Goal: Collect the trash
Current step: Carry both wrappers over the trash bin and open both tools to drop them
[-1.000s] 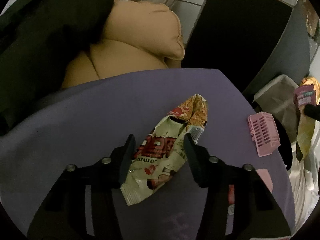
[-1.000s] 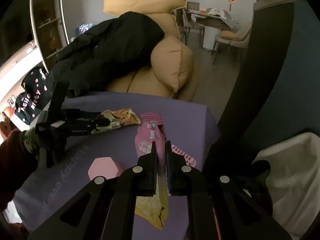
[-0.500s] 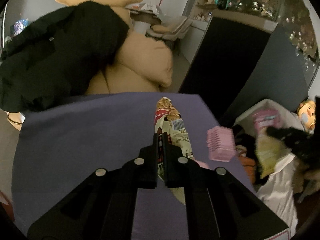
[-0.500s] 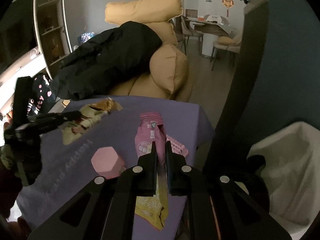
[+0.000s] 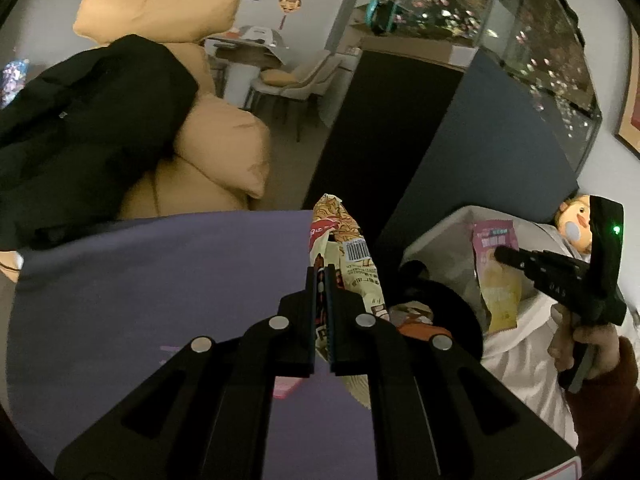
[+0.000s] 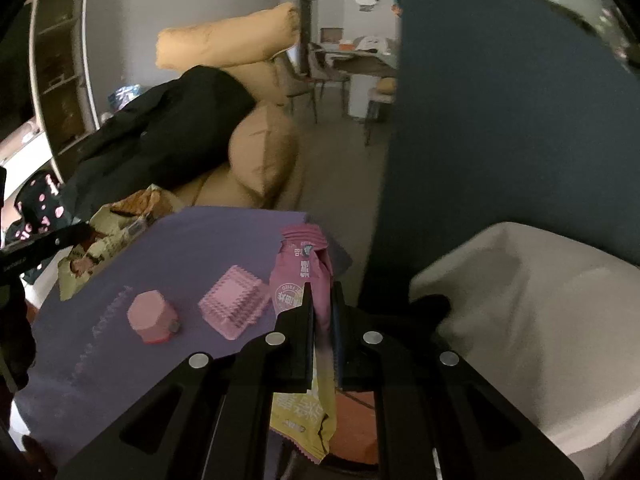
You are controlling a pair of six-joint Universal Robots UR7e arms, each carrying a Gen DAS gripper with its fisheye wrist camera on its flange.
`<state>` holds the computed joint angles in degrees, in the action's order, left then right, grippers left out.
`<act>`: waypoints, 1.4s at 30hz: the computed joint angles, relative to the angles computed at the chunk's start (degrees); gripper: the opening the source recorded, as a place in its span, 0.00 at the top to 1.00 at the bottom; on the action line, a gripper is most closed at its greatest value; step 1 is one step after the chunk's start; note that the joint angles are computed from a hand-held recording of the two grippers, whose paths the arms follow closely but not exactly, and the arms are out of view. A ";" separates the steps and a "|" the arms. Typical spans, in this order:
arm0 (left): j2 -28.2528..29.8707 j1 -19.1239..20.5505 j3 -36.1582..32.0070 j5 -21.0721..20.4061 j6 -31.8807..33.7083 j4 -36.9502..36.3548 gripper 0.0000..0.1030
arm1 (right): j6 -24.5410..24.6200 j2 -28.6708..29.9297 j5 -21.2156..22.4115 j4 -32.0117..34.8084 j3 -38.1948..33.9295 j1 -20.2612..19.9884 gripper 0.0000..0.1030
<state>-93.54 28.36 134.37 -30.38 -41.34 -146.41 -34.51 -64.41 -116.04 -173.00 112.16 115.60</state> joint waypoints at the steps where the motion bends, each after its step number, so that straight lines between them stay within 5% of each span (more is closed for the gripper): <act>1: 0.56 0.19 0.13 -0.71 0.96 -1.92 0.97 | 0.06 -0.53 -0.13 -0.29 0.19 -0.39 0.91; 6: 3.77 1.62 0.61 -4.02 3.78 -9.73 0.97 | 0.41 -2.39 1.24 -1.11 1.32 -1.75 0.91; 21: 16.74 5.55 -5.18 -11.07 8.90 -17.48 0.97 | -0.50 -5.97 6.69 -2.81 3.36 -5.15 0.91; 34: 30.47 8.89 -13.24 -20.40 12.66 -17.12 0.97 | -0.83 -9.02 7.72 -4.98 4.37 -10.60 0.91; 42: 39.52 10.99 -19.69 -20.10 11.25 -10.95 0.97 | -0.10 -9.88 9.08 -4.59 5.07 -13.02 0.91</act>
<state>-54.02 39.35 114.67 -50.48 -30.08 -157.36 -34.61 -74.28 -106.96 -177.60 117.23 102.58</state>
